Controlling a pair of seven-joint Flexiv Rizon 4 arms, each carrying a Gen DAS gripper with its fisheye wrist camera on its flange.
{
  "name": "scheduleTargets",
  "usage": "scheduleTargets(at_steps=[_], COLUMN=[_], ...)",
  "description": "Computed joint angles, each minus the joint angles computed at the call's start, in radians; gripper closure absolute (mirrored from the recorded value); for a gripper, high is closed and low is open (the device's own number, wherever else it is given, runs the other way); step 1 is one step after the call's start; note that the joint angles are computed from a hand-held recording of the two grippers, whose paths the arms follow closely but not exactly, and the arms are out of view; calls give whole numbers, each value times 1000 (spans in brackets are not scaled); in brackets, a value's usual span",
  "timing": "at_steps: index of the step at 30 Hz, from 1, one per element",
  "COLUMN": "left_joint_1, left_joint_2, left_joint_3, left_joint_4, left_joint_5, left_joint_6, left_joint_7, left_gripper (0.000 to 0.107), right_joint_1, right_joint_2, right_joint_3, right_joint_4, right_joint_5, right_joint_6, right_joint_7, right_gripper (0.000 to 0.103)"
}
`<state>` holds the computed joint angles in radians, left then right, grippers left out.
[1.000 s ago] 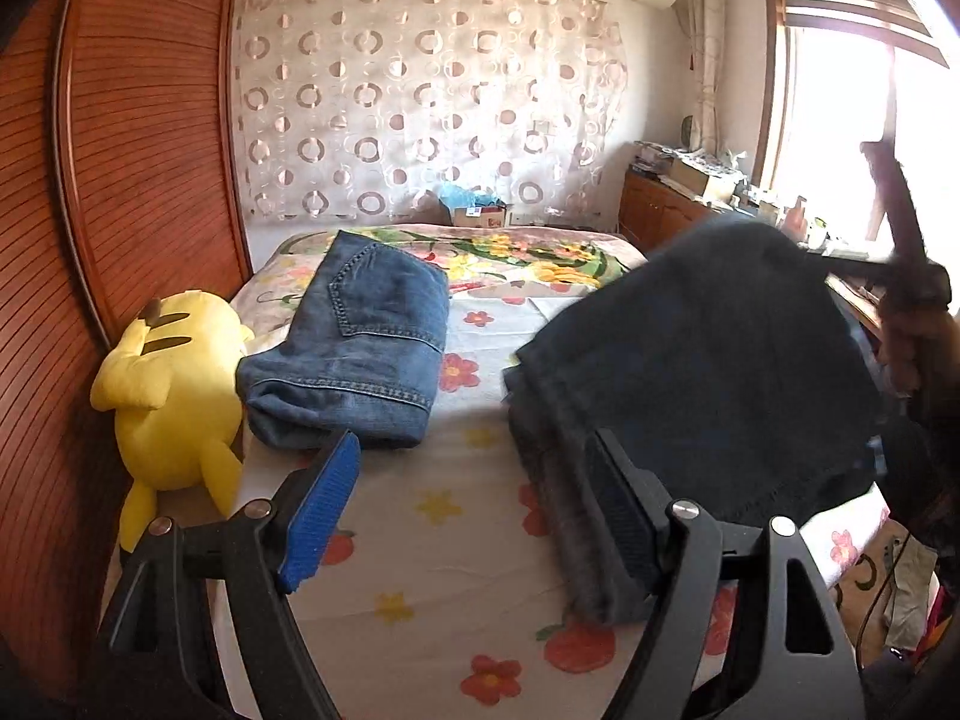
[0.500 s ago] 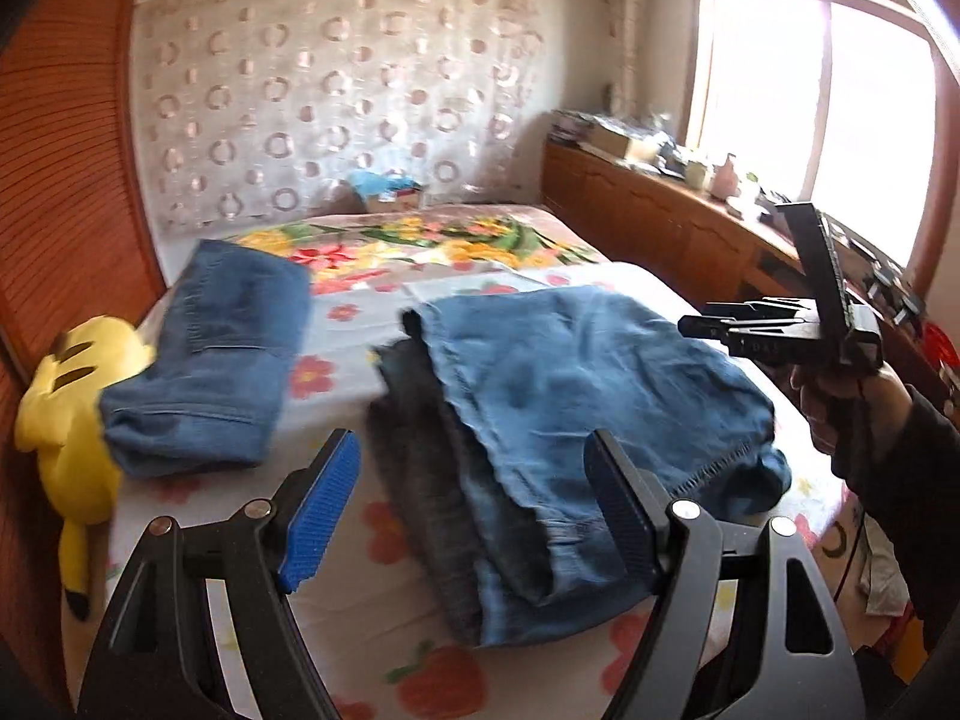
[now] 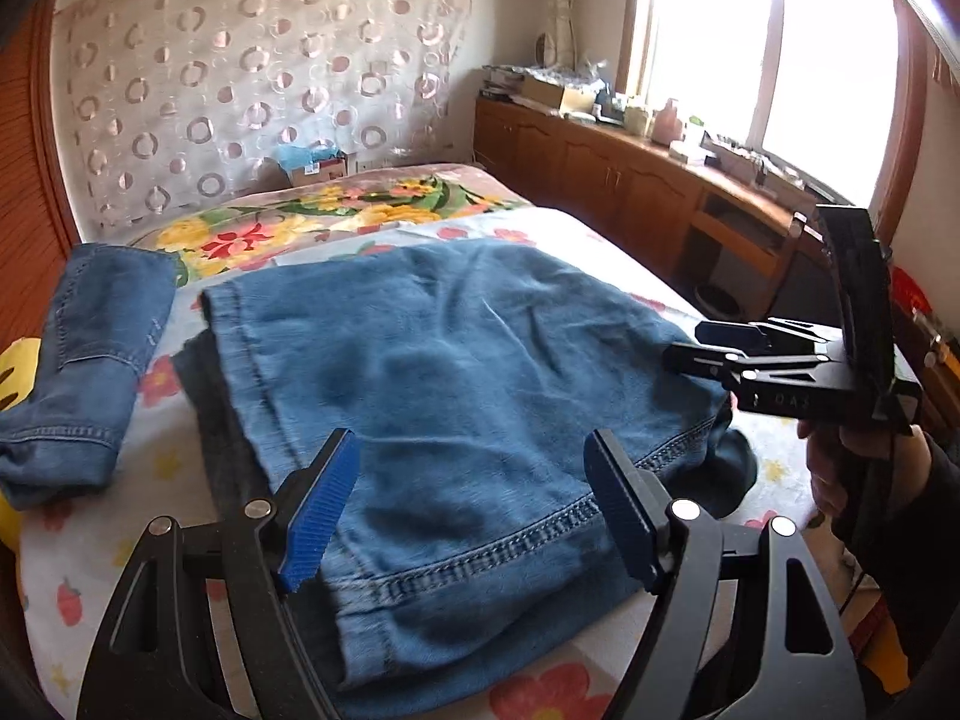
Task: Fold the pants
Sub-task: 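Move both open grippers over the jeans toward the hem, then grasp the hem with right gripper, fold it over the jeans, open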
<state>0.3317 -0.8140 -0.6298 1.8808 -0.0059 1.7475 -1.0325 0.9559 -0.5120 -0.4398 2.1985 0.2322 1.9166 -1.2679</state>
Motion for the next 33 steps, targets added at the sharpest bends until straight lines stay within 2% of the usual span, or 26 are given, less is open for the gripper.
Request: scheduleTargets(at_steps=[3, 8, 16, 19, 20, 22, 23, 25, 28, 33], left_joint_1=[-58, -128, -137, -128, -121, -120, -121, -116, -87, -48], left_joint_2=[0, -9, -23, -30, -32, -30, -28, -25, -9, 15], left_joint_3=[62, 145, 152, 138, 129, 127, 128, 128, 112, 109], left_joint_4=[-28, -57, -65, -66, -65, -63, -62, -61, -28, 12], left_joint_5=[-20, -69, -92, -97, -99, -105, -108, -113, -107, -90], left_joint_6=[-24, -64, -63, -67, -69, -68, -69, -73, -49, -6], left_joint_7=[-2, 3, 27, 34, 36, 34, 32, 32, 29, -2], left_gripper=[29, 29, 29, 29, 29, 29, 29, 29, 29, 29], right_joint_1=[-74, -112, -178, -277, -300, -338, -329, -301, -249, -226], right_joint_2=[1, -10, -20, -15, -15, -17, -18, -17, -16, 3], right_joint_3=[76, 116, 181, 272, 294, 332, 324, 300, 261, 274], right_joint_4=[-3, -26, -54, -69, -70, -70, -69, -64, -54, -59], right_joint_5=[-18, -21, -69, -120, -136, -161, -159, -154, -111, -31], right_joint_6=[22, 15, -19, -17, -15, 1, 5, 19, 80, 163], right_joint_7=[0, 1, 27, 50, 52, 55, 55, 42, 6, -60], right_gripper=[40, 40, 40, 40, 43, 55, 57, 73, 80, 83])
